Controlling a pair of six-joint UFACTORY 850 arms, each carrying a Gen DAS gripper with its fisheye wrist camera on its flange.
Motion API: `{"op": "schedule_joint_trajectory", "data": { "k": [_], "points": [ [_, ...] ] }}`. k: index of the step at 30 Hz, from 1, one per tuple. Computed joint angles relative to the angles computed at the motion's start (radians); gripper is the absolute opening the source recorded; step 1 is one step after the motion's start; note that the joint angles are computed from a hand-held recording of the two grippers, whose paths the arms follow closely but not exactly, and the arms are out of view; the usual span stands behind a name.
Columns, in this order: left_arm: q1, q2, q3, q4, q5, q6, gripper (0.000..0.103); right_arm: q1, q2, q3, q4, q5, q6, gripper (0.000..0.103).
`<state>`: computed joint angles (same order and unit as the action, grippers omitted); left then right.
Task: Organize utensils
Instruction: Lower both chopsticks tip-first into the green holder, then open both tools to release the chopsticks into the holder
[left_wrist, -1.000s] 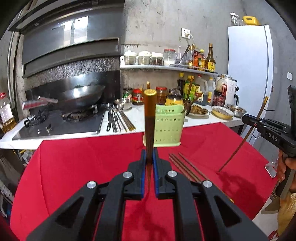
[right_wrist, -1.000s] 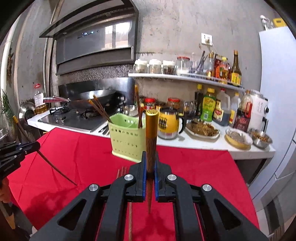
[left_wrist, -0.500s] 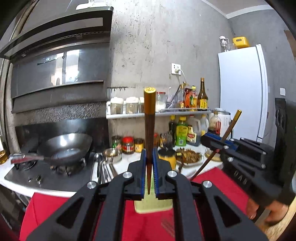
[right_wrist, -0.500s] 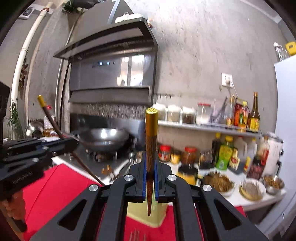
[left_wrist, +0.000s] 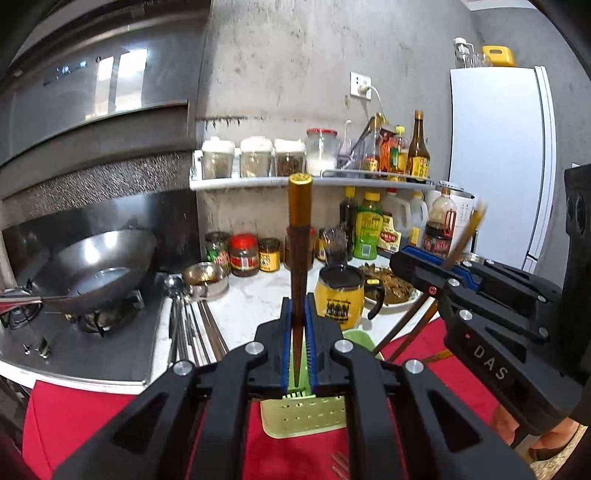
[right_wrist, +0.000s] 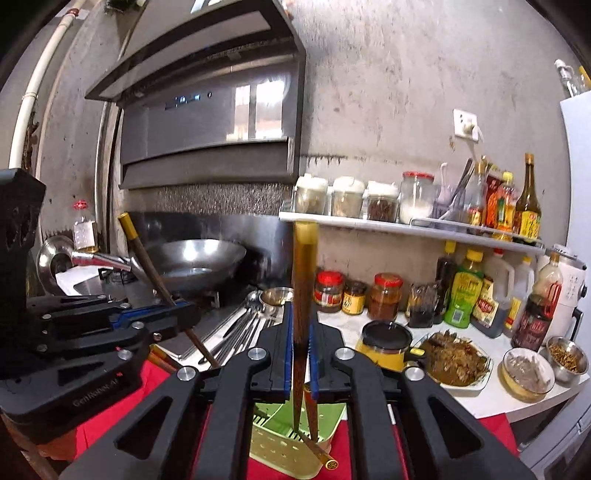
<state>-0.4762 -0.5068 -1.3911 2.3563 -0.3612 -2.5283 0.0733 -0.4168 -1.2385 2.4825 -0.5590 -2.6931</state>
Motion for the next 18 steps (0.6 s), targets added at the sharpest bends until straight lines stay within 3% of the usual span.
{"op": "schedule_joint_trajectory", "data": {
  "k": [1, 3, 6, 14, 18],
  "points": [
    [0.002, 0.000, 0.000, 0.006, -0.002, -0.009, 0.008, 0.001, 0.008, 0.011, 0.034, -0.006, -0.035, 0.035],
    [0.004, 0.021, 0.021, 0.038, -0.012, -0.058, 0.013, -0.001, 0.036, 0.045, 0.083, -0.031, -0.087, 0.042],
    [-0.006, 0.067, 0.069, 0.058, -0.065, -0.096, 0.026, -0.012, 0.075, 0.077, 0.079, -0.041, -0.086, 0.042],
    [-0.092, 0.228, 0.273, -0.154, -0.222, 0.084, 0.029, -0.076, 0.252, 0.279, 0.017, -0.078, -0.036, 0.042],
    [-0.134, 0.268, 0.378, -0.263, -0.228, 0.132, 0.031, -0.127, 0.310, 0.412, -0.085, -0.086, 0.042, 0.042]
  ]
}}
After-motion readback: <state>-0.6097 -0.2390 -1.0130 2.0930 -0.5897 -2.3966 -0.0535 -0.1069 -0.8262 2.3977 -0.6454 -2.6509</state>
